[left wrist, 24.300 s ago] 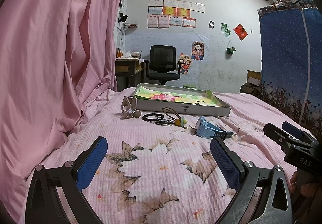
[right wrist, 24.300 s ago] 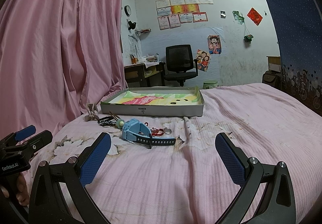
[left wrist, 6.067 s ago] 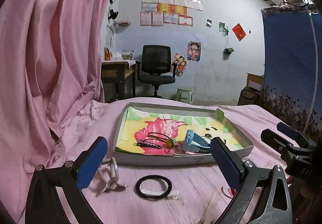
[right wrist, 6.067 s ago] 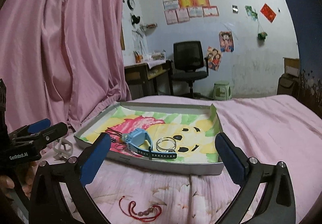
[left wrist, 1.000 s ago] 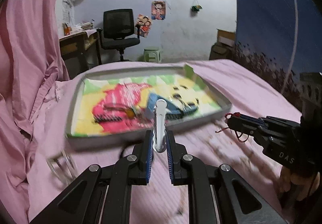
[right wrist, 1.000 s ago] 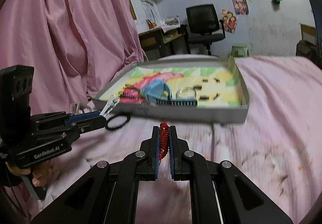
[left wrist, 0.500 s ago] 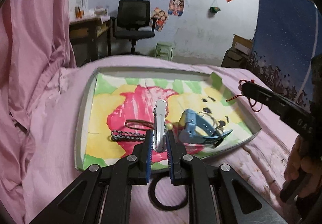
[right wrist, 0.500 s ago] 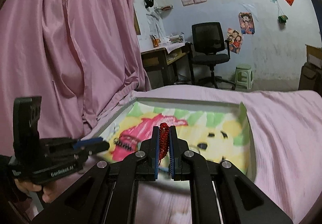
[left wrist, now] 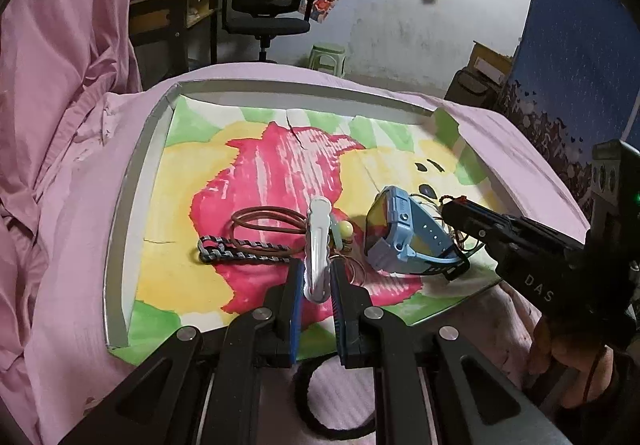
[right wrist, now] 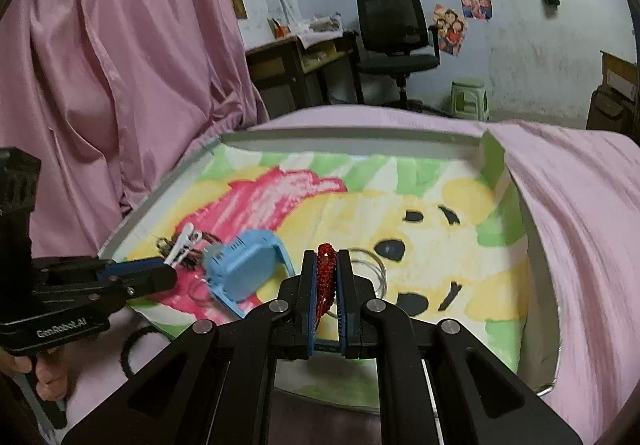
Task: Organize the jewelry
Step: 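Carry the white clip and red bead string over the tray and release them, then move both grippers back toward the silver clip and black hair tie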
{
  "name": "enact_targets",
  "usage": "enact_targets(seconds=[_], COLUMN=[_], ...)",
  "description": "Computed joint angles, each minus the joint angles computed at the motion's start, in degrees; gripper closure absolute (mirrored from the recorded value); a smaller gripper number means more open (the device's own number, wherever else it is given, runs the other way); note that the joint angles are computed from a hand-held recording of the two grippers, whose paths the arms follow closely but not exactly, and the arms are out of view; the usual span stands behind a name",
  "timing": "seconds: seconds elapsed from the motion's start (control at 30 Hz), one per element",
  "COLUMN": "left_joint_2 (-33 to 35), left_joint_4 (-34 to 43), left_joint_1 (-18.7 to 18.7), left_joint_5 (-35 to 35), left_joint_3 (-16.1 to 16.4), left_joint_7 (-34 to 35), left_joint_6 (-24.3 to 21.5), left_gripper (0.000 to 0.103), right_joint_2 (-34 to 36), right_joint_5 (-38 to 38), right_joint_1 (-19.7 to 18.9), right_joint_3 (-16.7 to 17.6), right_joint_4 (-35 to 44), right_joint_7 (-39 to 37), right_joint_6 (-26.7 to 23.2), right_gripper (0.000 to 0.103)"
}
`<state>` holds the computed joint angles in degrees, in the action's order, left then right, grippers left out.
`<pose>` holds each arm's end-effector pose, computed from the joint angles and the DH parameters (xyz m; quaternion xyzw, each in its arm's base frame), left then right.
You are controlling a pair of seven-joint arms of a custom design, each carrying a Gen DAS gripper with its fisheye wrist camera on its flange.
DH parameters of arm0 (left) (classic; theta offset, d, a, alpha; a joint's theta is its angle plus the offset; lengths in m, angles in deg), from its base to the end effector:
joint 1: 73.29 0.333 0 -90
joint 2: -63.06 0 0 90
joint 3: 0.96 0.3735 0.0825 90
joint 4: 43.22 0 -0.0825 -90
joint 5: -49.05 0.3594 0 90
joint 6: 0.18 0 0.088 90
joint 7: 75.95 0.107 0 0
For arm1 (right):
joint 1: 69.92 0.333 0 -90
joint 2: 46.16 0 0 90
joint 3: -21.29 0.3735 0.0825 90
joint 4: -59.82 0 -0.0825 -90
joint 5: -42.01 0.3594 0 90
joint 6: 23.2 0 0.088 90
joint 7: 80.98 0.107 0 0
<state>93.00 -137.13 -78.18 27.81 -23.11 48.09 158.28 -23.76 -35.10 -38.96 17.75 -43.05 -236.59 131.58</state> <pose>0.6818 -0.2638 0.4618 -0.4139 0.8370 -0.3459 0.0913 0.5800 0.3445 0.4350 -0.5012 0.7373 -0.2828 0.3539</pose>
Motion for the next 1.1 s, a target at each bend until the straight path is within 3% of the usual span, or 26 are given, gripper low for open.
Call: enact_targets(seconds=[0.2, 0.33, 0.43, 0.53, 0.57, 0.73, 0.8, 0.97, 1.1], left_joint_2=[-0.6, -1.5, -2.4, -3.6, -3.9, -5.1, -5.2, -2.4, 0.3], left_joint_4=[-1.4, -3.0, -4.7, -7.3, -8.3, -11.9, -13.3, -18.1, -21.6], left_joint_1=[1.3, 2.7, 4.3, 7.3, 8.6, 15.1, 18.3, 31.5, 38.2], left_joint_5=[-1.4, -3.6, -6.4, -11.1, -13.0, -20.7, -23.7, -27.2, -24.6], left_joint_3=[-1.5, -3.0, -4.8, -8.5, -10.3, -18.6, -22.7, -39.7, -48.0], left_joint_7=[1.5, 3.7, 5.9, 10.5, 12.5, 20.8, 24.1, 30.3, 29.5], left_joint_6=[1.4, 3.2, 4.6, 8.7, 10.7, 16.4, 19.2, 29.1, 35.5], left_gripper=[0.09, 0.089, 0.079, 0.059, 0.05, 0.043, 0.034, 0.015, 0.009], right_joint_2=[-0.5, -1.2, -2.4, -3.6, -4.2, -6.8, -7.7, -9.5, -10.6], right_joint_5=[2.9, 2.8, 1.3, -0.9, -2.3, -8.2, -10.2, -13.9, -16.6], right_joint_1=[-0.4, 0.6, 1.0, 1.5, 1.8, 2.3, 2.4, 3.1, 4.2], right_joint_3=[0.2, 0.0, 0.3, 1.1, 1.3, 3.8, 5.0, 7.9, 9.7], right_joint_4=[-0.8, -1.5, -2.6, -3.5, -4.1, -6.2, -7.0, -8.6, -9.9], right_joint_7=[-2.4, -2.3, -1.0, 0.9, 2.3, 8.1, 10.4, 13.9, 16.6], right_joint_6=[0.2, -1.6, -3.1, -5.6, -6.8, -12.4, -14.9, -21.2, -25.7], right_gripper=[0.092, 0.065, 0.065, 0.059, 0.057, 0.044, 0.038, 0.02, 0.007])
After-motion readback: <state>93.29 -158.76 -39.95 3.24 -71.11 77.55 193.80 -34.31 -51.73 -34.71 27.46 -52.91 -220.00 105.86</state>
